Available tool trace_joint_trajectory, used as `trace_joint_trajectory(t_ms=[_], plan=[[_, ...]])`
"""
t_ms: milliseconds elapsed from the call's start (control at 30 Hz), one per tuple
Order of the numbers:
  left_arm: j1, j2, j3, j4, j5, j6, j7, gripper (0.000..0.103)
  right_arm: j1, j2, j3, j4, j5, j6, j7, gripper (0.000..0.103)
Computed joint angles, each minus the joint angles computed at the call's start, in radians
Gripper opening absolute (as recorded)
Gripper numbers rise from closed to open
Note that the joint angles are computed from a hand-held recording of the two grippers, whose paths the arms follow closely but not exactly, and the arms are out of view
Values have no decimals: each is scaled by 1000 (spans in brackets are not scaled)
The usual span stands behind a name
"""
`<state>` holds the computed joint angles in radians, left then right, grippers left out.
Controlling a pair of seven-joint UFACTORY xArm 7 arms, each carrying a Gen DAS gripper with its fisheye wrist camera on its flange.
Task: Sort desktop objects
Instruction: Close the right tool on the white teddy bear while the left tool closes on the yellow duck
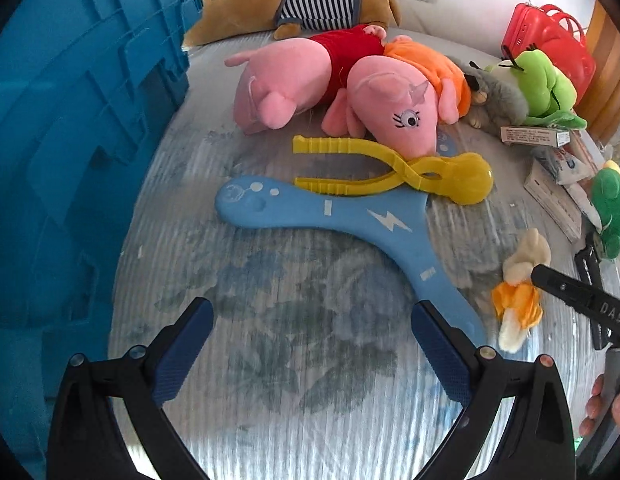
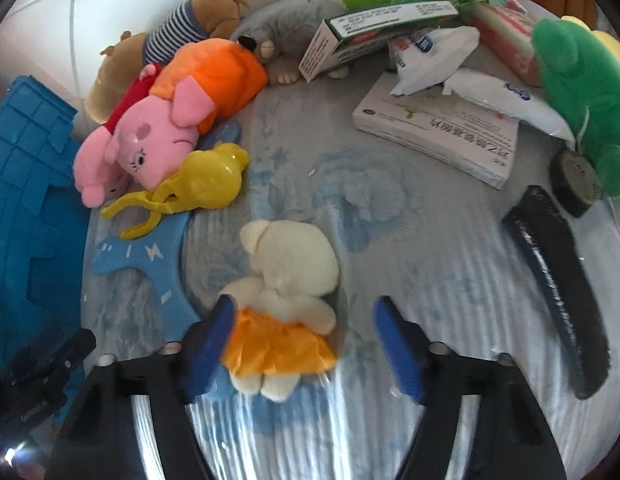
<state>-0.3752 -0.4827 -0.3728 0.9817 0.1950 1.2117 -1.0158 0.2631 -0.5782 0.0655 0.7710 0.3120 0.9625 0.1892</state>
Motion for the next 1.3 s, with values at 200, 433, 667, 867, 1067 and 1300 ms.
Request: trace_joint_trajectory(t_ms=[200, 433, 667, 867, 1067, 1300], plan=[[9, 120, 14, 66, 56, -76, 72, 101, 16, 73, 31, 27, -24, -20, -2, 70], [-31, 343, 28, 234, 179, -140, 174, 100, -26, 63, 14, 65, -105, 22, -6, 42], [-130, 541, 80, 388, 236, -135, 296, 100, -82, 50, -38, 96, -108, 67, -43, 43], [-190, 641, 139, 469, 284, -84, 280, 100, -106, 38, -52, 95, -94, 86, -73, 43], [-185, 642, 176, 478, 257, -124, 263, 90, -114, 14, -26, 50, -97, 62, -51, 45], [-131, 473, 164, 373, 195, -205, 226, 57, -95, -12, -35, 37, -82, 45, -70, 40]])
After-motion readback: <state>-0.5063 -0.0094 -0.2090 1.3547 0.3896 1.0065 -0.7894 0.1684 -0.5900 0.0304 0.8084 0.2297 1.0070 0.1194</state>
